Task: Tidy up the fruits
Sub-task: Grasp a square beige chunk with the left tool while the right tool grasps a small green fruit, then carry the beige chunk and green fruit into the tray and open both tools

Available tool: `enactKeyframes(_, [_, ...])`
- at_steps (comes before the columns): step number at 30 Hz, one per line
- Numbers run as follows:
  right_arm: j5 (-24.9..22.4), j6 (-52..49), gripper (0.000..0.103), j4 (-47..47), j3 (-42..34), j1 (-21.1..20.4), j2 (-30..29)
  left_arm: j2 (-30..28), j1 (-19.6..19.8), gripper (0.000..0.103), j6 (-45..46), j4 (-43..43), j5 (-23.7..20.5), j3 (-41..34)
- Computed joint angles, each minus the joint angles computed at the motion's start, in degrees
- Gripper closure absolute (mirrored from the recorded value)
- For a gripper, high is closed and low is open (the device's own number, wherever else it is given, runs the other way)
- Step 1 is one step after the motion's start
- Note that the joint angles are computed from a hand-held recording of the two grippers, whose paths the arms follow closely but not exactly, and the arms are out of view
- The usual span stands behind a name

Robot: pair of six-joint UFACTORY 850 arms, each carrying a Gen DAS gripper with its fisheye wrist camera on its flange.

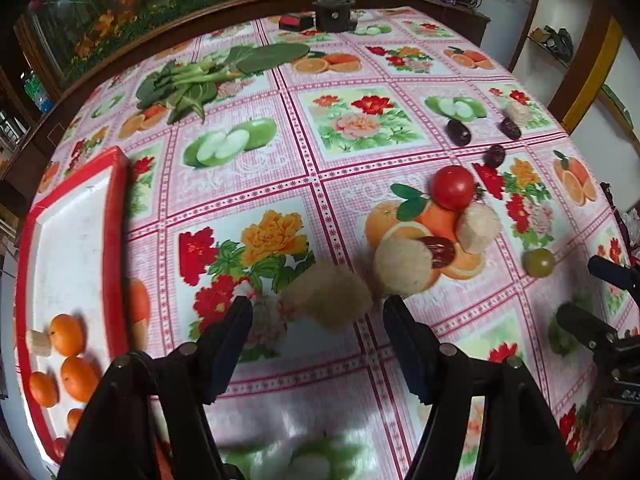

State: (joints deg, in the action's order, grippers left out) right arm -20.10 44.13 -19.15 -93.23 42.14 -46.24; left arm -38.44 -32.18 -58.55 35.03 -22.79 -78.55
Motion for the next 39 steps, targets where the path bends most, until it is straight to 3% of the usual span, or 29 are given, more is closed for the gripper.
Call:
enactKeyframes(4, [1.59,-10.37,0.012,9.92,-1.7,-0.76,-1.44,-0.53,0.16,0.032,-5.25,2.82,2.02,0.68])
enactKeyframes(11, [-1.5,-6.7,0.017,1.11,-7.21,0.26,-5.41,-0.5,0.18,0.032,-7.0,5.2,3.46,1.09])
enactKeyframes(14, [-1.75,-1.6,0.039,-6.96,-7.32,0.93,-5.69,-0.34,0.26,0.032,-9.24,7.19,4.19,1.52])
enactKeyframes(16, [-0.08,-1.09,0.065,-9.22,-6.63,0.93,-5.41,0.08,0.26,0.041,-13.7,10.84,5.03,2.31])
enactKeyframes(18, [0.65,-0.74,0.068,-10.26,-6.44,0.9,-5.35,0.52,0.24,0.055,-17.26,13.9,5.43,3.03])
enactKeyframes(21, [1.14,-3.09,0.079,-7.52,-6.41,0.91,-5.21,1.16,0.43,0.055,-17.65,12.92,6.34,3.84])
enactKeyframes(24, [1.32,-3.55,0.079,-5.5,-5.86,0.91,-4.73,2.21,0.23,0.055,-17.47,11.94,7.75,5.38])
enactKeyframes(26, [2.77,-7.73,0.079,0.63,-4.7,0.54,-3.96,3.09,0.24,0.055,-16.78,10.46,9.3,6.67])
enactKeyframes(33, [5.89,-7.59,0.079,3.11,-0.89,1.64,-0.98,7.4,0.68,0.055,-16.05,6.2,16.05,13.32])
enactKeyframes(39, [4.99,-10.44,0.079,6.09,-2.66,3.61,-1.82,9.92,0.21,0.055,-21.3,10.08,17.48,16.99])
